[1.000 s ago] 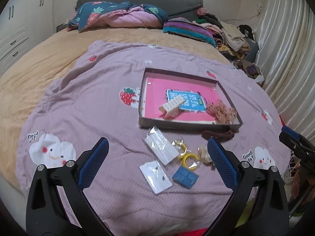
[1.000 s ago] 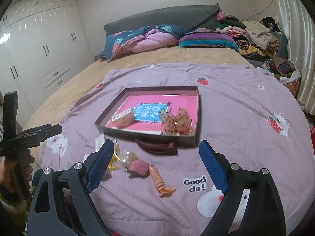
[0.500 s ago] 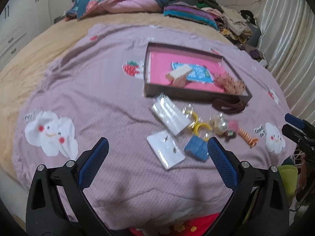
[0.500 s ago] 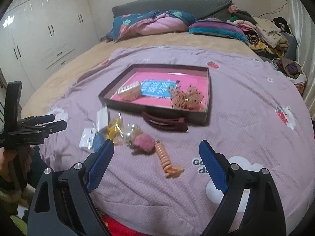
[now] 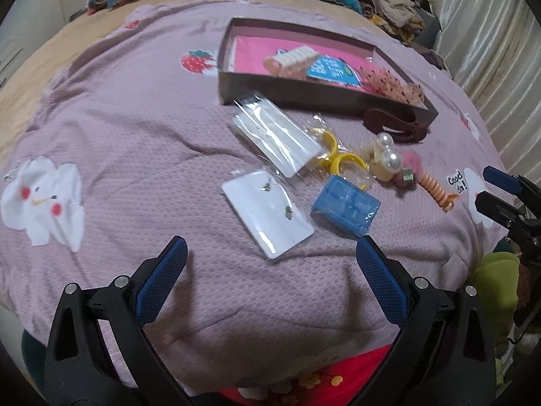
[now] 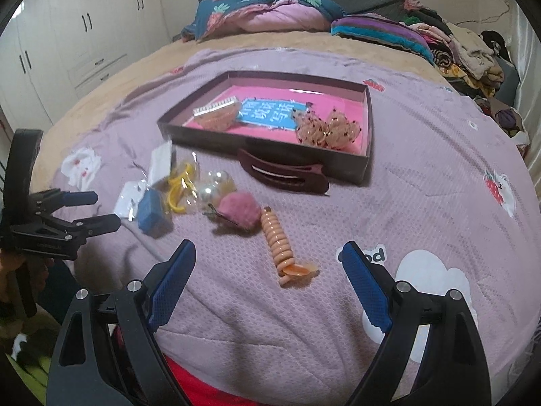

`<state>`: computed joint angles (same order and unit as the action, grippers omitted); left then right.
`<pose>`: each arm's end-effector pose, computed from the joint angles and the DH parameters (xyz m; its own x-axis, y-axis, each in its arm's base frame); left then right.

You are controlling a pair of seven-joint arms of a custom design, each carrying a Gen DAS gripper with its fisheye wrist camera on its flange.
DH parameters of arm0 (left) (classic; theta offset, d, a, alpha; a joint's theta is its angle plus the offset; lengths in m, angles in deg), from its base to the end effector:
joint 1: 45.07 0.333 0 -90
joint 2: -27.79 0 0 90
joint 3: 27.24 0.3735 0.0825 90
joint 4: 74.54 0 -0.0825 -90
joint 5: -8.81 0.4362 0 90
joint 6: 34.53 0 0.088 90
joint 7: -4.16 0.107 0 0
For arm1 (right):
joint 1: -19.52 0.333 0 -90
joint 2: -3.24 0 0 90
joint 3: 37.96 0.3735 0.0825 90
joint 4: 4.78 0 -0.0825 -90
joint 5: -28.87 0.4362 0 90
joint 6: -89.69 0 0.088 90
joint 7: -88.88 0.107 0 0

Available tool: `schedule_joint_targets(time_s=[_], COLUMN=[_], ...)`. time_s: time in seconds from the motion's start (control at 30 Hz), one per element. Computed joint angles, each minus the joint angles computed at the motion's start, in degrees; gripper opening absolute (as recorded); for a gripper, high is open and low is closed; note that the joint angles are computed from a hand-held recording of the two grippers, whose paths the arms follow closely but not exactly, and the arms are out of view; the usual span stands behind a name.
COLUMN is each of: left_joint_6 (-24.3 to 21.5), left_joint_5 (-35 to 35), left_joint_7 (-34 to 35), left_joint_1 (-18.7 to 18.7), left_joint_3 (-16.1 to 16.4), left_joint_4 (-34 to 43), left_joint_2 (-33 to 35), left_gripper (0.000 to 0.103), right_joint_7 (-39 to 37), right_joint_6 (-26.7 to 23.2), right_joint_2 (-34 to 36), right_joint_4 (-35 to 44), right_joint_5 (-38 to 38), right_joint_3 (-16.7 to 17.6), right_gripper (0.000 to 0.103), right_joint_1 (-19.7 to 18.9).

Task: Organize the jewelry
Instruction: 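Lift both tools back from the tray toward the remaining jewelry, then grasp the bagged earring card with the left tool while the right tool grasps the pink pompom clip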

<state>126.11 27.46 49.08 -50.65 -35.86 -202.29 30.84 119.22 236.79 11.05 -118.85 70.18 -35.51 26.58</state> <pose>0.5920 -0.1646 0.4286 0.2141 -0.9633 0.1621 -0.8280 -0.2670 -0.4931 0.6623 0.0993 0.4689 0.6438 -0.7617 -0.0735 -0.6323 -0.4755 -0.6116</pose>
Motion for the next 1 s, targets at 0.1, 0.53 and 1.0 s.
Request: schedule_joint_targets(time_s=[0.1,0.53,1.0], left_joint_6=[-0.45,-0.49,-1.83], left_joint_5=[-0.11,2.36,0.79], left_joint_7=[0.77,-1.44,-1.70], left_joint_1=[0.02,0.97,2.24], left_joint_3=[0.04,1.41,1.68], left_joint_4=[1.25,1.18,3.45], left_joint_2=[1.58,2.37,3.78], left_gripper=[0.091,0.057,0.056], right_joint_7=[0.37,-0.15,-1.50], right_joint_6=[0.45,2.71,-2.39], right_joint_2=[0.82,5.39,11.28], right_joint_4=[0.34,3.26,9.86], right_joint_5=[-0.94,-8.25,-12.33], right_joint_3=[-0.02,1.43,2.69], right_gripper=[0.087,0.087,0.041], right_joint_1=[0.11,1.24,1.98])
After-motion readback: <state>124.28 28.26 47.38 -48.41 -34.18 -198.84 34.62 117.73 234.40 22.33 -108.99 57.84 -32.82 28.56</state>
